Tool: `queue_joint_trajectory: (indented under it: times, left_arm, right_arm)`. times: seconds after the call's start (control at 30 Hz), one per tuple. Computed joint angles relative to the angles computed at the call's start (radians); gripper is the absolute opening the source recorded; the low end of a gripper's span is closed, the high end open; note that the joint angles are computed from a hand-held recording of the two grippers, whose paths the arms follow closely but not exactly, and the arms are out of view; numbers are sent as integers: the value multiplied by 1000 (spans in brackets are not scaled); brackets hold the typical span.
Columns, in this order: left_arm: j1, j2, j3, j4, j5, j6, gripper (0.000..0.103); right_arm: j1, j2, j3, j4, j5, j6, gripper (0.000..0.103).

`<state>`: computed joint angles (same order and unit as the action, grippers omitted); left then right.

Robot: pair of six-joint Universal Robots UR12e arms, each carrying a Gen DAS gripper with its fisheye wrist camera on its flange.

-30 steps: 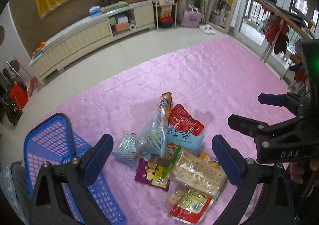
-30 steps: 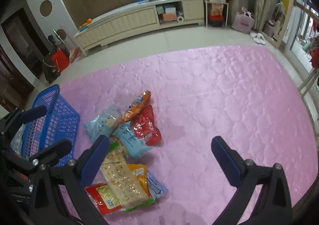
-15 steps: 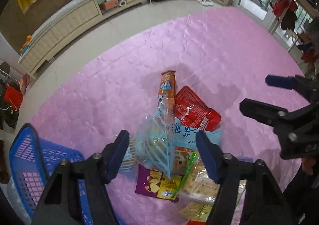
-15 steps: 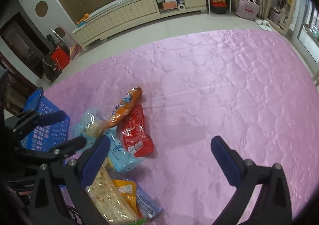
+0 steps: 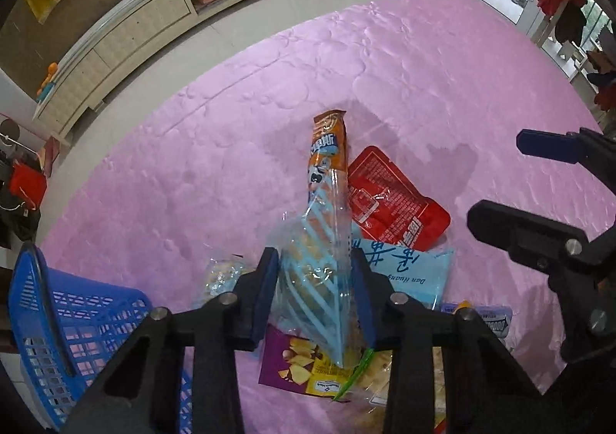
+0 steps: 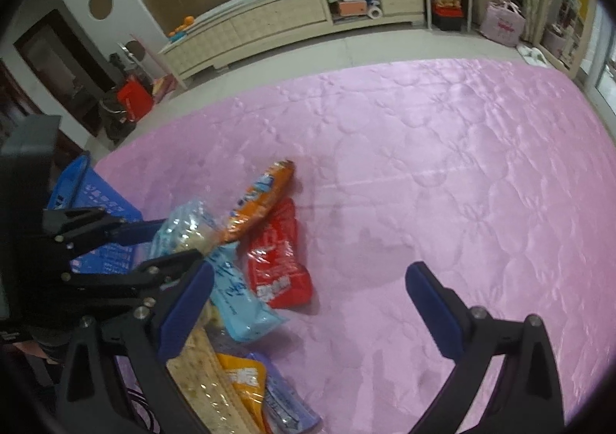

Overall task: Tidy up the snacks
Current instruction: 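Lift the wafer bag with the left gripper and lower it into the basket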

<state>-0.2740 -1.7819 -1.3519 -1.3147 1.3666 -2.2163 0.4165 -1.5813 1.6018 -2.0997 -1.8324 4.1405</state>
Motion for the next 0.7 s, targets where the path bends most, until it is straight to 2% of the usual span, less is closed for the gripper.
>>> queue_joint_trajectory:
  times: [0.1, 0.27, 0.43, 0.63, 0.7]
  left_arm:
    - [3, 2, -3, 9, -2, -35, 34]
    - [32, 21, -3, -1, -70, -65, 34]
    - [71, 47, 5, -11, -133, -71, 34]
    - [127, 66, 24, -15, -215, -82, 34]
    - [146, 69, 37, -20, -244, -111, 34]
  right_arm:
    - [-2, 7, -11, 9, 14, -5, 99]
    - [2, 12, -37, 19, 32, -10, 99]
    - [6, 31, -74, 36, 36, -16, 99]
    - [9, 64, -146, 114, 43, -28, 99]
    - [12, 79, -171, 126, 48, -45, 99]
